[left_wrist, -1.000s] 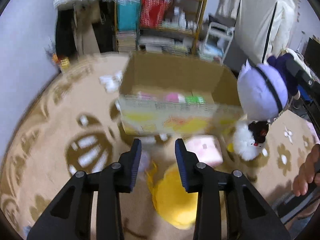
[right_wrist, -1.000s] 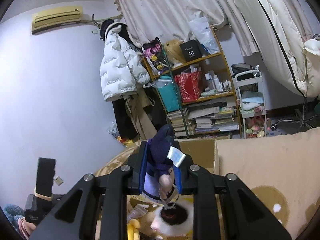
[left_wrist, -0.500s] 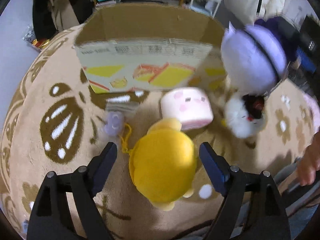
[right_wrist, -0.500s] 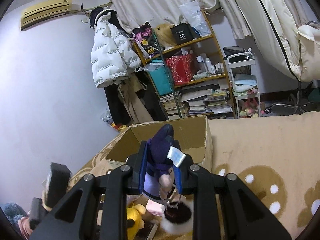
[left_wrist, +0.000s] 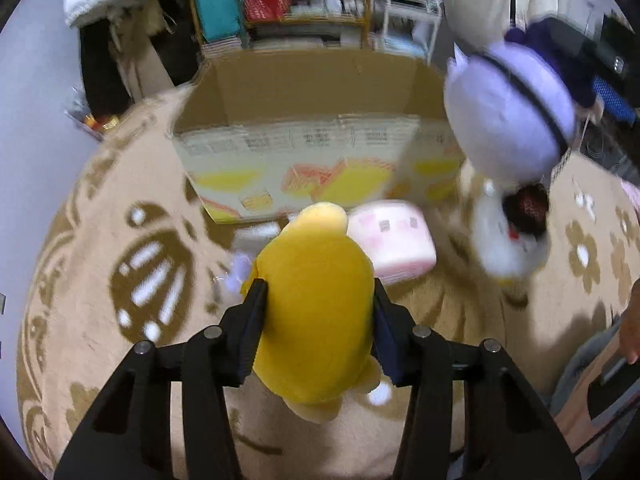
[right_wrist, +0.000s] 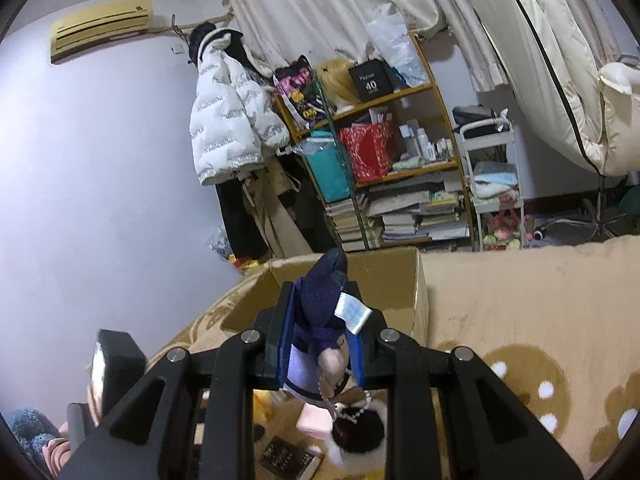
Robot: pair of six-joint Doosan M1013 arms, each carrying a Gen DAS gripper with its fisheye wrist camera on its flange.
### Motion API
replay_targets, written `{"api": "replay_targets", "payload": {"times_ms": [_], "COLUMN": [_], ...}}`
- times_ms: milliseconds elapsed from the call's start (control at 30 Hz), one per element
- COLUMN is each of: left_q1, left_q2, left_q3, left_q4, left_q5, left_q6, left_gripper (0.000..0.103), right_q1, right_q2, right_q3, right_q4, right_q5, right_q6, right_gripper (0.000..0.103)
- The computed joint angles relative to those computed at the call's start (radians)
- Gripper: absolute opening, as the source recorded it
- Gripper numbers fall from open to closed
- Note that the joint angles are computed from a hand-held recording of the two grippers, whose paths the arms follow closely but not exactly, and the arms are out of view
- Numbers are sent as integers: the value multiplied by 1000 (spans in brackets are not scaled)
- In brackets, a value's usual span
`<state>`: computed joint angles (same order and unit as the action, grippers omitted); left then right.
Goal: Organize soft objects
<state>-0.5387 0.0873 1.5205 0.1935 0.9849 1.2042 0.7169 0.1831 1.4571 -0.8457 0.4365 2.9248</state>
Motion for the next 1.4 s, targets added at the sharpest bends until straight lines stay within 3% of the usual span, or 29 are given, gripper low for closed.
{"api": "replay_targets", "payload": {"times_ms": [200,433,767,1000,1300,1400], "left_q1": [14,41,56,69,75,75], "left_q2": [-28,-3,64,105,146,150], "left_q3": [-15,-72,-146,-180,-189,-187], "left_q4": [96,167,205,152,129,131], "left_q5": [-104,-158,-179,-176,-154,-141], "left_q6": [-86,-106,-80,-30,-11,-7], "left_gripper": [48,48,49,50,55,65], "right_q1": [-4,-15,-48,-72,-102,-114], "right_q2": [12,30,69,96,144,154], "right_q3": [-35,-79,-146,-175,-191,-202], "right_q4": [-51,-44,-1,43,418,539], "right_q5": [-18,-28,-60,-83,17,58], "right_q6": [-14,-79,-150,-182,-447,-538], "right_gripper": [25,25,25,25,26,29]}}
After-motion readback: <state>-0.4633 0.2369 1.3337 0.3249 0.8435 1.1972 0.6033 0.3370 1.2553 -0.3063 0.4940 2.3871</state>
